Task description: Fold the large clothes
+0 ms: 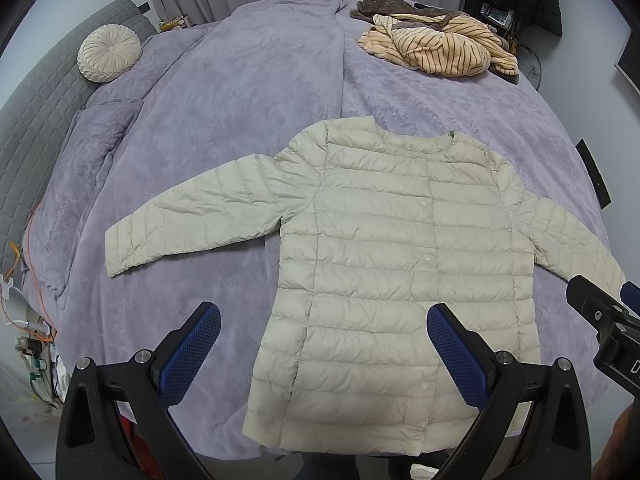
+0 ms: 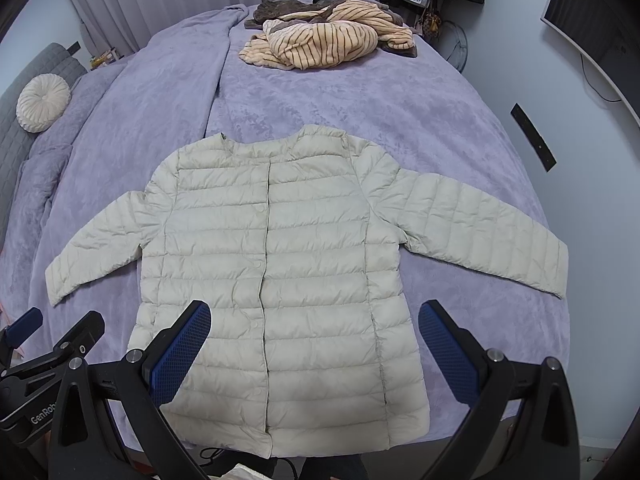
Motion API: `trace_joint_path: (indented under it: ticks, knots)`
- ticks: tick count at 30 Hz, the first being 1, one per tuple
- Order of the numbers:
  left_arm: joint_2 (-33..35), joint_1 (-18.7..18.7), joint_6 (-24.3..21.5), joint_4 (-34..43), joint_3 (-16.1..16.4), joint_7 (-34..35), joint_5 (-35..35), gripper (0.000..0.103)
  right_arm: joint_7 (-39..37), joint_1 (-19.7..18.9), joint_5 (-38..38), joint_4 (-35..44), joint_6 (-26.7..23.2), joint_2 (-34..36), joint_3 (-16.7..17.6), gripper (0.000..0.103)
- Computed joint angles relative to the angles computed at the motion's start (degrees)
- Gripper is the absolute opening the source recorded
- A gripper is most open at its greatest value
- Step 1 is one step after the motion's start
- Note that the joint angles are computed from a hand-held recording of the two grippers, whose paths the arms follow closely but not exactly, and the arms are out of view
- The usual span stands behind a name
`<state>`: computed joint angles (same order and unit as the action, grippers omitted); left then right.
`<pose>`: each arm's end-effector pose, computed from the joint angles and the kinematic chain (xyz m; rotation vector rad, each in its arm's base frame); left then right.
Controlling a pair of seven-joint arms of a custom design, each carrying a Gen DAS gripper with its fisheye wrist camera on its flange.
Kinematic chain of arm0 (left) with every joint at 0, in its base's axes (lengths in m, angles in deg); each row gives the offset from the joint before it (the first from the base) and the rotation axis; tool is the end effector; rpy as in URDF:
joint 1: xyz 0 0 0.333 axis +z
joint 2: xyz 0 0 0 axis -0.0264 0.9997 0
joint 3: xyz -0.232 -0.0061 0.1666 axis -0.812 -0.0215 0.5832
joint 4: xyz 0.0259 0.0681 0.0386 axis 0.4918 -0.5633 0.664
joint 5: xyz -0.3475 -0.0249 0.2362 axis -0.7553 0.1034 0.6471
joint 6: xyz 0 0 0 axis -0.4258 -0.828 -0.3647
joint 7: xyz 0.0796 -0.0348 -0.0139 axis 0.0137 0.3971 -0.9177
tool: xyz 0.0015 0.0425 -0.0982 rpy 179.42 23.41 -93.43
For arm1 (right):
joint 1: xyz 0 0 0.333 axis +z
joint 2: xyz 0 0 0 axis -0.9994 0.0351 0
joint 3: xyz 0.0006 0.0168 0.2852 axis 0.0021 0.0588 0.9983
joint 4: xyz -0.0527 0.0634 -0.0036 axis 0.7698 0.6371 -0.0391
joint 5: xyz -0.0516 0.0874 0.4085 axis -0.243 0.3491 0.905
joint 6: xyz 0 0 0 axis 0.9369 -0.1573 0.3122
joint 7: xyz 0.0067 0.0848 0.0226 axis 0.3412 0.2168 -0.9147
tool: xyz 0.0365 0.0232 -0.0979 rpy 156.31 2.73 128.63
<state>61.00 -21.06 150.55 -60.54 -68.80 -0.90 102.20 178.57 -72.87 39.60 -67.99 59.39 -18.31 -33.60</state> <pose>0.5286 -0.3090 0.7188 -1.8362 2.1539 -0.3722 0.4650 0.1877 0.7384 -1.6381 2.3588 -0.4629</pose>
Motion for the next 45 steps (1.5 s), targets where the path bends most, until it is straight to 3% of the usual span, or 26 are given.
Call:
trace_joint_path:
  ticks: [26, 33, 45]
  knots:
    - [-1.52, 1.13, 1.02, -2.74, 0.18, 0.78, -1.10, 0.103, 0.12, 0.10, 0.12, 0.30, -0.19, 0.41, -0.10, 0.103]
    - [-1.41, 1.71, 1.12, -3.33, 0.32, 0.58, -2.21, 0.103, 0.75, 0.15, 1.20, 1.30, -2.87, 1.86, -0.36, 0.103]
    - [-4.66, 6.27, 4.63, -10.17, 2.53, -1.77, -6.46, 0.103, -0.26, 0.59, 5.45, 0.17, 2.51, 3.72, -1.51, 0.103]
